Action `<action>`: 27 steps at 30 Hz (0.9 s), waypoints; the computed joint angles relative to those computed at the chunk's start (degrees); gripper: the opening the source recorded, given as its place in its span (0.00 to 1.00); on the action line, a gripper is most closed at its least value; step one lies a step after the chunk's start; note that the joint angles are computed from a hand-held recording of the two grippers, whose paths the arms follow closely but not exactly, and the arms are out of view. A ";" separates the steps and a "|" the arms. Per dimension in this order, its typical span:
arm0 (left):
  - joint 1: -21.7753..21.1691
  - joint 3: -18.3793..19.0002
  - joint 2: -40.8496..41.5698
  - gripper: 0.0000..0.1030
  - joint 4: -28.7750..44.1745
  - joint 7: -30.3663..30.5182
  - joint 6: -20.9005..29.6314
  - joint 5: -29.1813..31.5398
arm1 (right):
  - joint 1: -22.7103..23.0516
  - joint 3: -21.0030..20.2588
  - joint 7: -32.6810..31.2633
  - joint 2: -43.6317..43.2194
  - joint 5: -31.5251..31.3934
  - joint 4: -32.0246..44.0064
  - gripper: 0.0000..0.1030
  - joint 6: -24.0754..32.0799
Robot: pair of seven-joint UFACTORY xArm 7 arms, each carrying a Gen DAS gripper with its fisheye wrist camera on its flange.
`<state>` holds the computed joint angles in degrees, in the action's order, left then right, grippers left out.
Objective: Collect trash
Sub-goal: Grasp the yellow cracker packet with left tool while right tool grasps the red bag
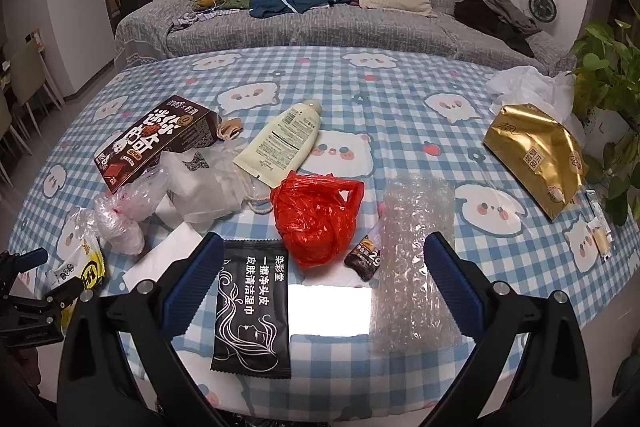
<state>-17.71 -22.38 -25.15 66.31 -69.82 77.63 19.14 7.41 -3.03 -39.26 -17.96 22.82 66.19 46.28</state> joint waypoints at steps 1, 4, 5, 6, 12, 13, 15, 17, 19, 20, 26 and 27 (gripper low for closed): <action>-0.07 0.24 0.02 0.92 -0.37 0.41 -0.31 -0.06 | 0.04 0.18 0.19 0.48 -0.09 0.32 0.93 -0.17; -0.10 1.05 0.07 0.90 -1.13 1.41 -1.30 -0.56 | 0.00 0.86 1.21 2.12 -0.74 1.50 0.93 -0.63; -0.07 1.23 0.30 0.89 -1.06 1.76 -1.43 -0.76 | -0.02 1.05 1.56 2.74 -0.93 1.97 0.92 -0.65; -0.05 1.42 0.52 0.88 -1.03 2.22 -1.40 -0.95 | -0.03 1.27 1.86 3.38 -1.13 2.44 0.91 -0.63; -0.20 2.78 1.66 0.82 -0.95 4.60 -1.53 -3.21 | -0.13 2.76 3.72 7.15 -2.76 5.02 0.85 -0.46; -0.13 2.70 1.91 0.81 -0.76 4.78 -1.33 -2.95 | -0.13 2.98 3.91 7.66 -2.96 5.37 0.83 -0.34; -0.06 2.72 2.21 0.78 -0.38 4.99 -0.85 -2.74 | -0.16 3.53 4.53 8.59 -3.83 5.77 0.80 -0.55; 0.07 2.61 2.31 0.73 -0.02 4.41 -0.11 -2.67 | -0.18 3.94 5.12 9.46 -4.59 6.32 0.74 -0.19; 0.02 2.57 2.67 0.71 0.46 4.20 0.43 -2.78 | -0.19 4.24 5.65 10.24 -5.09 6.80 0.68 0.30; -0.10 2.59 2.79 0.69 0.72 4.25 0.84 -2.96 | -0.23 4.39 5.94 10.53 -5.52 6.92 0.66 0.49; -0.73 2.63 3.34 0.50 1.75 4.55 1.04 -3.25 | -0.40 4.73 6.44 11.31 -6.73 7.04 0.50 0.88; -0.80 2.55 3.51 0.49 1.90 4.56 0.93 -3.12 | -0.42 4.72 6.20 11.33 -6.71 7.04 0.49 0.87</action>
<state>-18.51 -19.83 -21.64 68.21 -65.26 78.56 16.02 6.99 1.69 -33.06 -6.63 16.11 73.23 47.15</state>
